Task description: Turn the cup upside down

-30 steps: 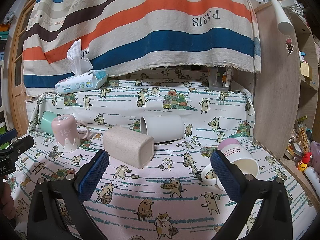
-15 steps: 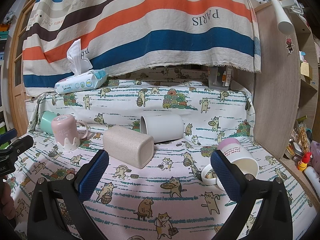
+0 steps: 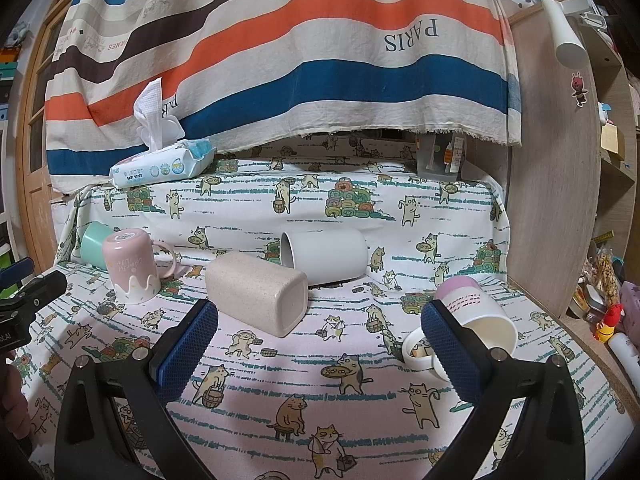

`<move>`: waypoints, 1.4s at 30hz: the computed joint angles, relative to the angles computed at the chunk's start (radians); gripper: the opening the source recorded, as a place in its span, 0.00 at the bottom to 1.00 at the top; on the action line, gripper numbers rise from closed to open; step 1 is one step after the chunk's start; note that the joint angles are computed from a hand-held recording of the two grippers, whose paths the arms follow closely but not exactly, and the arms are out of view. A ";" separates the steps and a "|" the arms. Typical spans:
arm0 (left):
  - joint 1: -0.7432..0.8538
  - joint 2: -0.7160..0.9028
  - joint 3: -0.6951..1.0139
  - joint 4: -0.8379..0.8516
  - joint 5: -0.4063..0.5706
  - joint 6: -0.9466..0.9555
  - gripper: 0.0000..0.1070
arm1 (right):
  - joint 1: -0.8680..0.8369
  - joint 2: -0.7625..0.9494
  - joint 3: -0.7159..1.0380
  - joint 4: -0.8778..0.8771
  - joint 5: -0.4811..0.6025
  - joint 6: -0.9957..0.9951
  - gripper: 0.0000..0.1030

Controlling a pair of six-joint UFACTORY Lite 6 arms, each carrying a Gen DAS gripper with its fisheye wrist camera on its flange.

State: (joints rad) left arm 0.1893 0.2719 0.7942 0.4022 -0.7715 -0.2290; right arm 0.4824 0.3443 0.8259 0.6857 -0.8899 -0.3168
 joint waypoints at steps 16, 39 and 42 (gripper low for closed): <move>0.000 0.000 0.000 0.000 0.000 0.000 0.96 | 0.001 -0.001 0.000 0.001 0.000 -0.001 1.00; -0.004 -0.003 -0.006 -0.020 -0.005 0.016 0.96 | -0.006 -0.005 -0.004 -0.024 0.007 0.006 1.00; -0.019 -0.014 -0.019 -0.105 -0.004 0.071 0.96 | -0.007 -0.008 -0.013 -0.040 -0.005 0.018 1.00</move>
